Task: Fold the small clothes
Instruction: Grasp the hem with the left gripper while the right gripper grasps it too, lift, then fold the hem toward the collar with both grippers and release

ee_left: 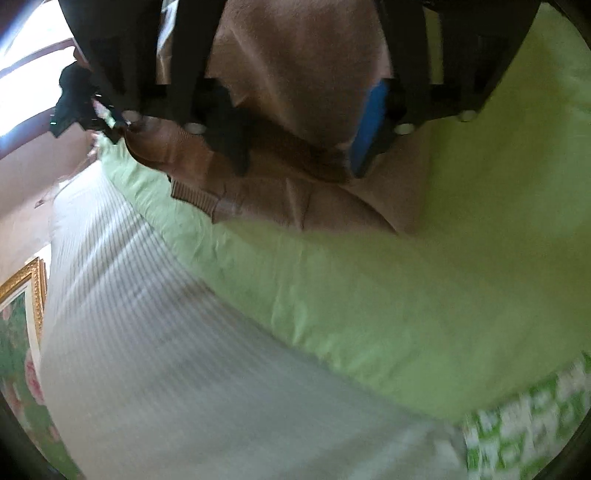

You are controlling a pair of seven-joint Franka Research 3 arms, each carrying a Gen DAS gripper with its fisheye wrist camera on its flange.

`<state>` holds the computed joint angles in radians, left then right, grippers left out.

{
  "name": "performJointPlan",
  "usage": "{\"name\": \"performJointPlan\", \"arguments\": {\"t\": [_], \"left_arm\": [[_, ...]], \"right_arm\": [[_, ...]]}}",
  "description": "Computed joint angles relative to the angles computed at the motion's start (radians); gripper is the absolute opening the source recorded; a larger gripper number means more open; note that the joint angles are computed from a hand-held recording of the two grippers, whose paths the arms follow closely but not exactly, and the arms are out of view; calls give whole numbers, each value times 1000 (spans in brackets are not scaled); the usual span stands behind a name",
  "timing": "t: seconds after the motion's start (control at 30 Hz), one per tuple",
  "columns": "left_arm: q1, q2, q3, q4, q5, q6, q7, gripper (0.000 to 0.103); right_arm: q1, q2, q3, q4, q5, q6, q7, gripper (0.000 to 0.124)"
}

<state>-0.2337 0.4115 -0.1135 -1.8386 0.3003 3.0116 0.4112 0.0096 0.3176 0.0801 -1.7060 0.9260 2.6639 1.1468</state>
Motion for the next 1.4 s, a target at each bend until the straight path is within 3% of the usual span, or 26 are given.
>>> {"name": "performJointPlan", "arguments": {"t": [0.13, 0.27, 0.4, 0.57, 0.63, 0.73, 0.9, 1.0, 1.07, 1.17, 1.23, 1.27, 1.4], "left_arm": [[-50, -65, 55, -41, 73, -10, -57, 61], [-29, -90, -10, -66, 75, 0, -13, 63], [36, -36, -163, -25, -33, -19, 181, 64], [25, 66, -247, 83, -100, -81, 400, 64], [17, 107, -266, 129, -113, -104, 487, 64], [-28, 174, -222, 230, -104, -185, 564, 63], [-32, 206, -138, 271, -121, -191, 569, 58], [18, 193, -125, 230, -151, -138, 541, 47], [94, 187, -172, 186, -216, -69, 566, 37], [115, 170, -150, 137, -228, -10, 533, 32], [129, 175, -151, 124, -234, 12, 516, 25], [145, 176, -167, 113, -245, 32, 511, 25], [87, 148, -107, 105, -221, 16, 429, 31]], "right_arm": [[-25, -50, 14, -36, 86, 0, -98, 47], [-22, -106, 17, -85, 185, -37, -257, 47], [32, -158, 5, -147, 169, -76, -356, 47], [96, -184, 0, -198, 102, -157, -524, 47], [105, -171, -6, -189, 73, -245, -561, 47], [129, -122, -14, -157, -51, -291, -549, 47], [140, -6, -25, -62, -169, -172, -423, 44], [125, 46, -25, -16, -186, -63, -334, 35], [110, 58, -17, -14, -179, 44, -292, 35], [73, 80, -2, -11, -127, 188, -211, 35], [-27, 98, 77, 11, 53, 196, -243, 33], [-36, 106, 75, 18, 68, 190, -219, 29], [3, 71, 46, -12, -26, 201, -181, 29]]}}
